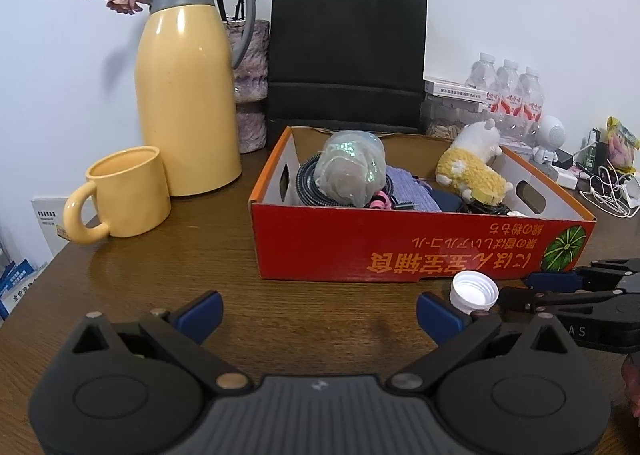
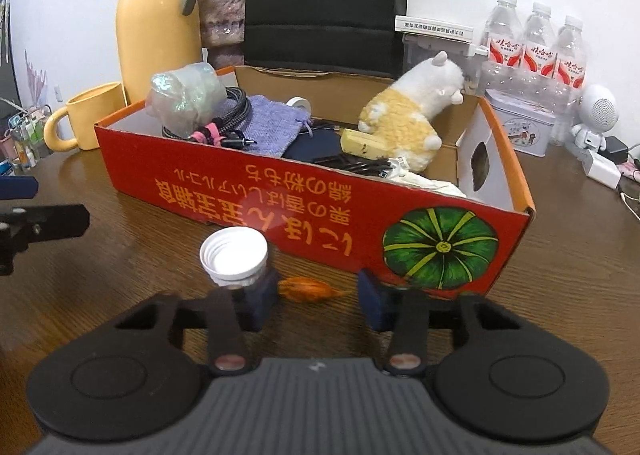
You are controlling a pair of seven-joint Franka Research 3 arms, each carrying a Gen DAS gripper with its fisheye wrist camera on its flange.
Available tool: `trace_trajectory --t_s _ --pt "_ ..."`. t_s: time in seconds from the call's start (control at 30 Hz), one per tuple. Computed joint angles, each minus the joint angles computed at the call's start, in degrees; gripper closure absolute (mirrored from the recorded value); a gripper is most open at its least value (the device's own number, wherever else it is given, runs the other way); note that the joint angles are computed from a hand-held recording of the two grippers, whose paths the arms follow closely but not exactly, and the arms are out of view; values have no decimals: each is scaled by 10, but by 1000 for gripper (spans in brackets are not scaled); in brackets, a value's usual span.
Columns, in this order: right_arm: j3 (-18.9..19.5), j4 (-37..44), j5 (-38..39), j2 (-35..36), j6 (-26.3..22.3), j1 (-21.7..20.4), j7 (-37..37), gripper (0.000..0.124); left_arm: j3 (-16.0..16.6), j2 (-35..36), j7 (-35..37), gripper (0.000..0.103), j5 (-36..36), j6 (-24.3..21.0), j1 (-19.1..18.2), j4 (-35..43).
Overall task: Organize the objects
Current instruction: 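Grasp the small orange piece with the right gripper, then grasp the white bottle cap with the left gripper while the right holds the orange piece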
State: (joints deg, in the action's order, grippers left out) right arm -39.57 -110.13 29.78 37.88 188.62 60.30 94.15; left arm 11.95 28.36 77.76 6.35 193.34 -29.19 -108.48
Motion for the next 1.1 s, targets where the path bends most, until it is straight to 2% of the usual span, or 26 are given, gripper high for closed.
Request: trace_trajectory --t_s 0.23,0.43,0.57,0.63,0.67,0.73,0.77,0.97,1.0,1.03,1.1 --pt "-8 -11 22 1 22 13 3 82 0 7 1 0 -2 -3 -3 7" --pt "-17 -45 79 -17 73 38 -34 82 -49 25 -3 0 43 -37 26 44" --pt "-11 -66 108 -35 98 37 -64 82 -71 50 -27 0 69 -76 27 90" --pt "-1 -79 116 -47 115 30 -78 82 -64 64 -44 0 80 -97 12 116" --pt "5 -86 119 -53 122 24 -85 82 -49 72 -57 0 86 -103 -4 128" --pt "16 -97 126 -64 136 14 -99 82 -1 89 -96 0 95 -117 -49 151" --pt "23 -102 128 -70 142 7 -105 82 11 97 -110 0 100 -128 -61 164" --pt "76 -125 130 -100 177 -43 -134 82 57 134 -196 2 130 -186 -103 225" --pt "86 -127 129 -104 180 -53 -138 82 63 139 -212 4 135 -197 -108 232" --pt "96 -126 130 -106 182 -61 -142 82 55 141 -217 13 137 -209 -103 239" --pt "112 -124 135 -109 186 -75 -153 82 18 136 -211 29 139 -201 -73 237"
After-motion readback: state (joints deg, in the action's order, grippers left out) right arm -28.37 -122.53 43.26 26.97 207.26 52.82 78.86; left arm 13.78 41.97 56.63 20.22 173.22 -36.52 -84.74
